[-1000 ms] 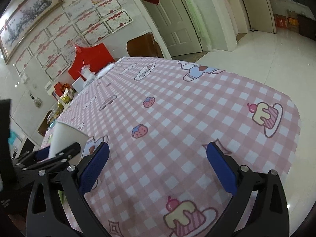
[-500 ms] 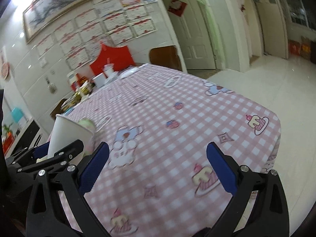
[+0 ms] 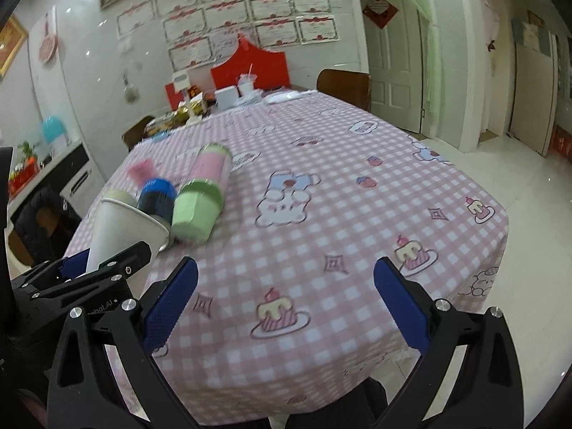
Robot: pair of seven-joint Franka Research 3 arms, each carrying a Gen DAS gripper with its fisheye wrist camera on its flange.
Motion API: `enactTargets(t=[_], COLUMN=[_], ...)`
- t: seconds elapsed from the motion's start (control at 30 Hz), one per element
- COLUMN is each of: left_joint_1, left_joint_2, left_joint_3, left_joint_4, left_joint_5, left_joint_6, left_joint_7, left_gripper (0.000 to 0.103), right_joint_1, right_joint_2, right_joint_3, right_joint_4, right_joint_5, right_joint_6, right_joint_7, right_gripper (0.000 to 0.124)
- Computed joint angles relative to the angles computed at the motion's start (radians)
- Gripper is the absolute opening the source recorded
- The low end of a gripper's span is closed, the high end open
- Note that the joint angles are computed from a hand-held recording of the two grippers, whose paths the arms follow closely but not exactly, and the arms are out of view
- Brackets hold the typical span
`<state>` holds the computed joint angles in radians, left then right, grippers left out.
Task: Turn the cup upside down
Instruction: 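Lift the white cup with the left gripper, turning its rim upward, toward the right gripper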
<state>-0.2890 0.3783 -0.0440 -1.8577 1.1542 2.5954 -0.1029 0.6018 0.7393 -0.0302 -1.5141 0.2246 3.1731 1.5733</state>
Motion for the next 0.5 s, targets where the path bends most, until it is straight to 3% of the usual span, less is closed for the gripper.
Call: enactTargets(t=[0.3, 0.5], left_joint_1=[0.041, 0.052], left_joint_2=[0.011, 0.030], left_joint_3=[0.012, 0.023], left_joint_4=[-0.052, -0.049], left_joint_5=[-0.059, -0.118], left_joint_6=[0.115, 0.185], left_joint_7=[-0.037, 0.023], left_gripper=[0.066, 0.068], right_joint_1=[0.072, 0.060], right_joint_2=[0.055, 0.070], right_joint_3=[-0.082, -0.077], right_joint_4=[0.071, 0.097], right_joint_5=[-0.047, -0.096], right_joint_6=[-0.103, -0.141], right_joint_7=[0.077, 0.120], right_gripper=[0.095, 0.095])
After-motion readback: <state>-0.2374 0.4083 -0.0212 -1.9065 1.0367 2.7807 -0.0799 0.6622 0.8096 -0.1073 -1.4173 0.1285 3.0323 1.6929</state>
